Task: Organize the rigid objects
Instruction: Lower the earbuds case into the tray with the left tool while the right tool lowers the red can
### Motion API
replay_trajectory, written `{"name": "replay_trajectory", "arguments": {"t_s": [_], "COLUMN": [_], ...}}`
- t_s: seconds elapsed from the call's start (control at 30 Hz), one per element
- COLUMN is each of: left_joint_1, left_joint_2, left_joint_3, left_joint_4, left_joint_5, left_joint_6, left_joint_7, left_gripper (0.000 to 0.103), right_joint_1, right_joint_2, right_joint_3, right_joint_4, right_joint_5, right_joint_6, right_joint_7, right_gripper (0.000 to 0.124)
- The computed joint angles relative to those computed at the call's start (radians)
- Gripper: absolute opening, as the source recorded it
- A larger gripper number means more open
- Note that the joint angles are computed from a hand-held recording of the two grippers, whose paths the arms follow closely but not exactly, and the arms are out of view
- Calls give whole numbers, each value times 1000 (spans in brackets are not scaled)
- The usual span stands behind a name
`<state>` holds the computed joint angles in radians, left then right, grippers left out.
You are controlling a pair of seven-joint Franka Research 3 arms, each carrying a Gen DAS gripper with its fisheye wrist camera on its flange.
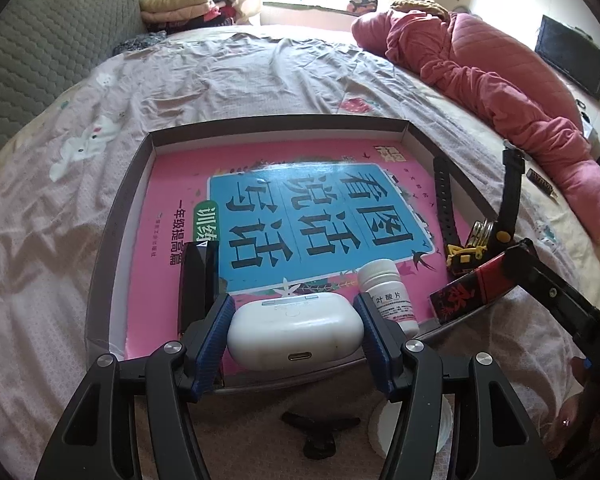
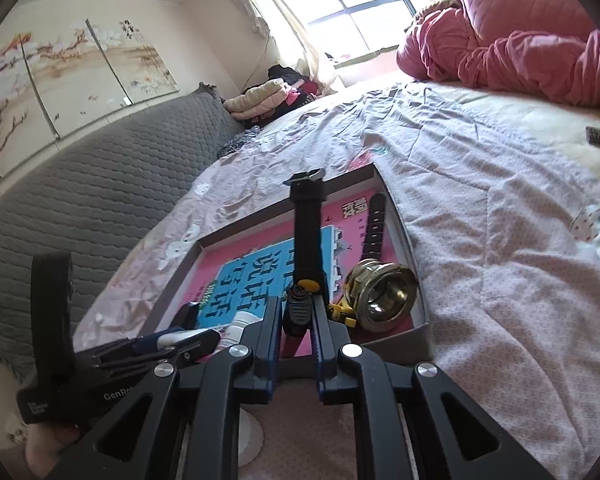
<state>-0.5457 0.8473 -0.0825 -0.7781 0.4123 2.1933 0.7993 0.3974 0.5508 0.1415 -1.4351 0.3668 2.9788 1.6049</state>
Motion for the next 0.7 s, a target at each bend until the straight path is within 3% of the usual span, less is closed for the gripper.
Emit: {"name": "replay_trajectory", "arguments": {"t_s": [0.27, 0.4, 0.7], "left_joint_1": [0, -2, 1], "left_joint_2": [31, 33, 11], "left_joint_3": [-2, 8, 4], "left_joint_4": [59, 68, 29], "left_joint_5": [-22, -19, -15], "left_joint_6": [-37, -59, -44], "left_joint_7": [34, 34, 20], "left_gripper": [63, 63, 63], "right_joint_1": [35, 75, 82], "right_joint_2": [-9, -7, -9], "right_joint_3": [-55, -114, -134], "right_joint_4": [-10, -3, -4], "right_joint_5": [-53, -109, -174], "right_joint_6": [-12, -33, -39], "right_joint_7": [58, 126, 192], "right_gripper": [16, 19, 23]}}
